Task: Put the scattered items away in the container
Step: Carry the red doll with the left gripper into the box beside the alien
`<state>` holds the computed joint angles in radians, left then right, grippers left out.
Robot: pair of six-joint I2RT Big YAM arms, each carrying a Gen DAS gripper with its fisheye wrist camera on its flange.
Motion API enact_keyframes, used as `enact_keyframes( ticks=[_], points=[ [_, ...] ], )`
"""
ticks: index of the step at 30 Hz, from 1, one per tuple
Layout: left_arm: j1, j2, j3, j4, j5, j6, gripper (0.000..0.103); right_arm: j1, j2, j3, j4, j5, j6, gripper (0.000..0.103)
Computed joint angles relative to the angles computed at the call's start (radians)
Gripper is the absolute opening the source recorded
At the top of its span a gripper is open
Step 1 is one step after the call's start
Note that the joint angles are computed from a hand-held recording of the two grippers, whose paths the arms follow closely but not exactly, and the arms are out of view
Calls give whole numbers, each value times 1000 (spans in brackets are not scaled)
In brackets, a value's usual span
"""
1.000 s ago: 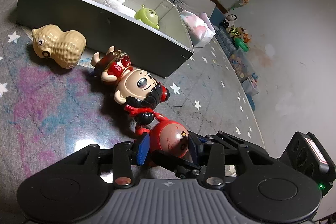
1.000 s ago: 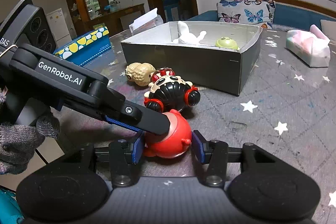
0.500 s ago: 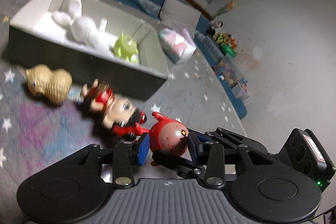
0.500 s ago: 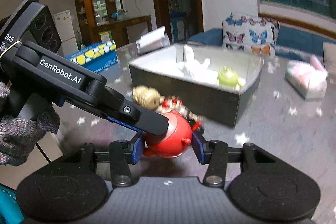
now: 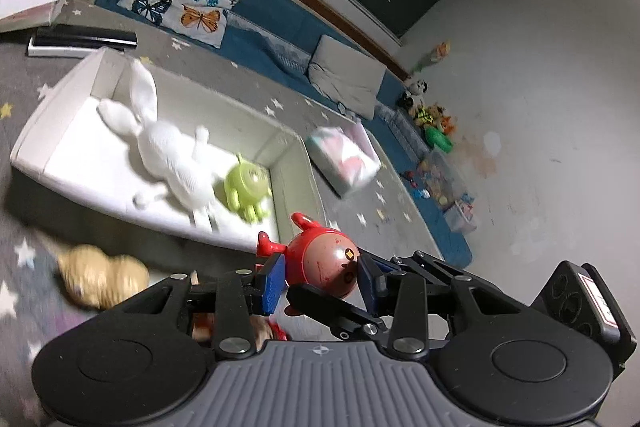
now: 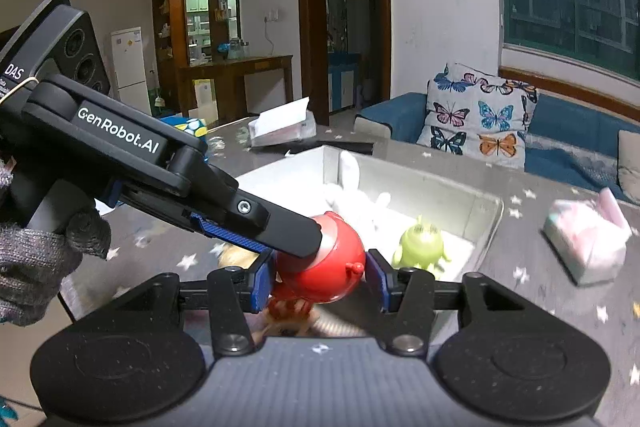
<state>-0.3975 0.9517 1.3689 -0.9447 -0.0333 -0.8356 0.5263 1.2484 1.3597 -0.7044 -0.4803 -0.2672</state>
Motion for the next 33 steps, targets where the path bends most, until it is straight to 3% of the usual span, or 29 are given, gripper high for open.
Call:
enact_keyframes(
  ticks=[6, 15, 28, 33],
  points=[
    [121, 76, 40, 21, 91, 28, 42, 10, 137, 131, -16, 17, 1, 49],
    [219, 161, 43, 30, 207, 13, 41, 6, 316, 293, -128, 29, -20, 49],
    [229, 204, 52, -15, 203, 23, 39, 13, 404, 380, -260, 70, -89, 49],
    [227, 198, 44, -17, 200, 27, 39, 20, 413, 392, -273, 92, -102, 49]
  ],
)
